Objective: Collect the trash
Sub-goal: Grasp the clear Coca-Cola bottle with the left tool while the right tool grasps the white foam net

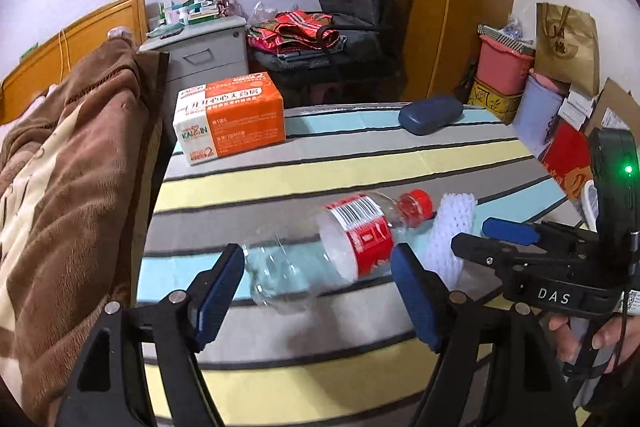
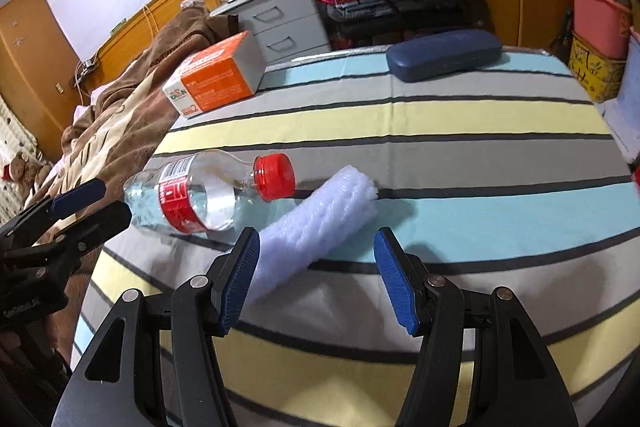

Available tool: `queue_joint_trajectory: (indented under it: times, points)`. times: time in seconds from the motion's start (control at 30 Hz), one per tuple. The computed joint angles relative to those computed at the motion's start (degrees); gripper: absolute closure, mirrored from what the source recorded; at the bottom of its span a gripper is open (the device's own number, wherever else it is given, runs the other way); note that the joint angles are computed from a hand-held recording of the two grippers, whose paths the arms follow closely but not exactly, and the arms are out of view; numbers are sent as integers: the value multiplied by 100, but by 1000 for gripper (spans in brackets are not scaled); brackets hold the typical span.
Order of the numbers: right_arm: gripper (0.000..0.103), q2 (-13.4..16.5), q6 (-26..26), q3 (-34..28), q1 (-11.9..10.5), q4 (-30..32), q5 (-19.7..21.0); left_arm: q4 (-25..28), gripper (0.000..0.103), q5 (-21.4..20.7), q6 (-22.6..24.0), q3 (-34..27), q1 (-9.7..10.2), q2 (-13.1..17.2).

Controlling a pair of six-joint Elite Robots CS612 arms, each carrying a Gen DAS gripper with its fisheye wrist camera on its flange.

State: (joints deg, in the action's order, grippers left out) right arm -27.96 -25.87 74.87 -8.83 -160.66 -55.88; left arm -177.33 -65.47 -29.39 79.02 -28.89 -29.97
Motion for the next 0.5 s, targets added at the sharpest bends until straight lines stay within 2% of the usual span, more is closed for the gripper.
queue_joint_trajectory:
  times: [0.13,0.3,0.5]
  points:
    - [40,22,-123,-89,60,238,-109,40,25,-362,298,-197,93,92]
    - [38,95,14,-344,32,871,141,178,25,-556,460,-394,163,190]
    - [38,86,-257,-337,64,880,117,224,24,-809,473,-486,269,245]
